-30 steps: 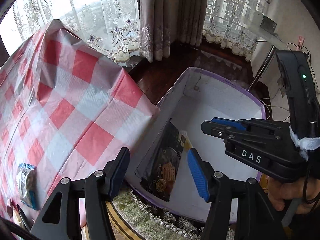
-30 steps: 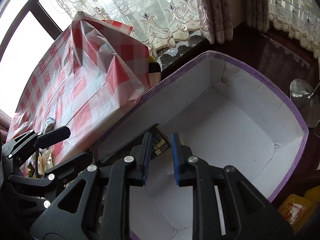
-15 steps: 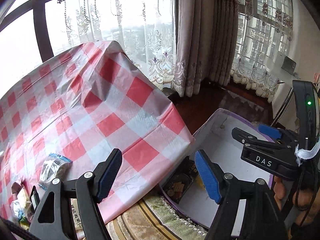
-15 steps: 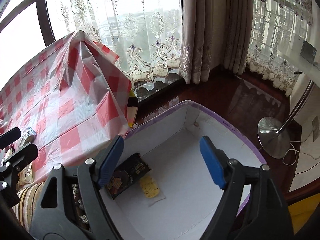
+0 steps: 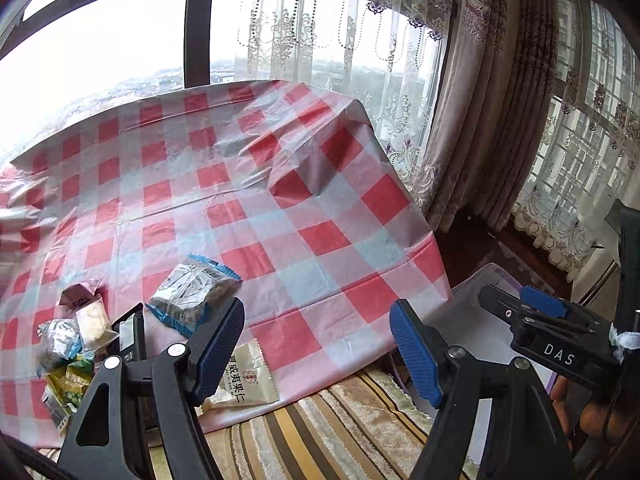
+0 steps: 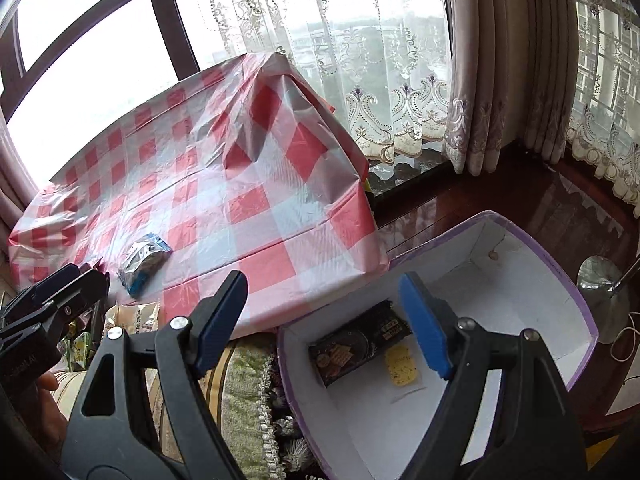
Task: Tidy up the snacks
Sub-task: 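Move both open tools back over the snack pile, then grasp the green garlic-flavour bag with the left tool while the right tool grasps the blue-edged nut bag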
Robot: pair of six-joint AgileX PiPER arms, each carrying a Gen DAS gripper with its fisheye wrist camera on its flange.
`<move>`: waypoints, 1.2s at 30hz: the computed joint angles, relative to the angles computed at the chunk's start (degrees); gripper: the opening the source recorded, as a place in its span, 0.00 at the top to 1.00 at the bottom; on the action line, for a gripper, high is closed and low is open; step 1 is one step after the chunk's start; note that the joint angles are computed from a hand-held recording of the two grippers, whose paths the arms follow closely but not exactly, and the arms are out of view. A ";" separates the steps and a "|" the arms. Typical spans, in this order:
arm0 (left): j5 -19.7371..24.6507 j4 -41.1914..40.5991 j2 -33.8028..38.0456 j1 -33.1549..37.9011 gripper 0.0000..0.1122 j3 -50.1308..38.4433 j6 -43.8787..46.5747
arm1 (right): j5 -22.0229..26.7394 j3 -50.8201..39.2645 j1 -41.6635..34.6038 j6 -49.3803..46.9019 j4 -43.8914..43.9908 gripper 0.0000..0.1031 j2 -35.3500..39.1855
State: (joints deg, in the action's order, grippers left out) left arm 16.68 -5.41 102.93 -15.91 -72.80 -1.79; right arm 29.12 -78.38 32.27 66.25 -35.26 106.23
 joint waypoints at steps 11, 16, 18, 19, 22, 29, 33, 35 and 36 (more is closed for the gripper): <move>-0.04 -30.72 -6.01 13.16 0.33 9.35 27.58 | 2.63 -10.77 5.88 -11.59 10.69 0.22 6.31; 1.88 -36.51 -7.59 19.69 0.33 12.08 33.48 | 5.32 -16.70 8.31 -15.64 12.93 0.22 9.57; 4.37 -40.64 -7.52 22.70 0.33 12.41 38.14 | 6.71 -19.25 9.24 -17.09 13.63 0.22 11.05; 5.27 -40.59 -7.31 23.98 0.33 12.36 37.96 | 7.44 -20.64 9.57 -18.19 14.28 0.22 11.85; 7.05 -38.03 -6.39 26.98 0.33 12.05 35.29 | 9.54 -24.64 10.35 -21.32 16.51 0.22 14.26; 11.38 -36.02 -3.43 31.99 0.40 10.25 34.57 | 15.56 -36.05 12.20 -28.92 20.75 0.22 20.97; 13.68 -35.99 -1.02 33.43 0.50 8.36 35.17 | 19.66 -43.71 12.87 -33.09 23.40 0.22 25.53; 14.61 -36.10 0.23 33.70 0.51 7.31 35.31 | 22.14 -48.27 12.96 -34.98 24.96 0.22 28.20; 14.81 -35.68 0.77 33.72 0.52 6.80 34.88 | 23.37 -50.63 12.91 -35.81 25.78 0.22 29.53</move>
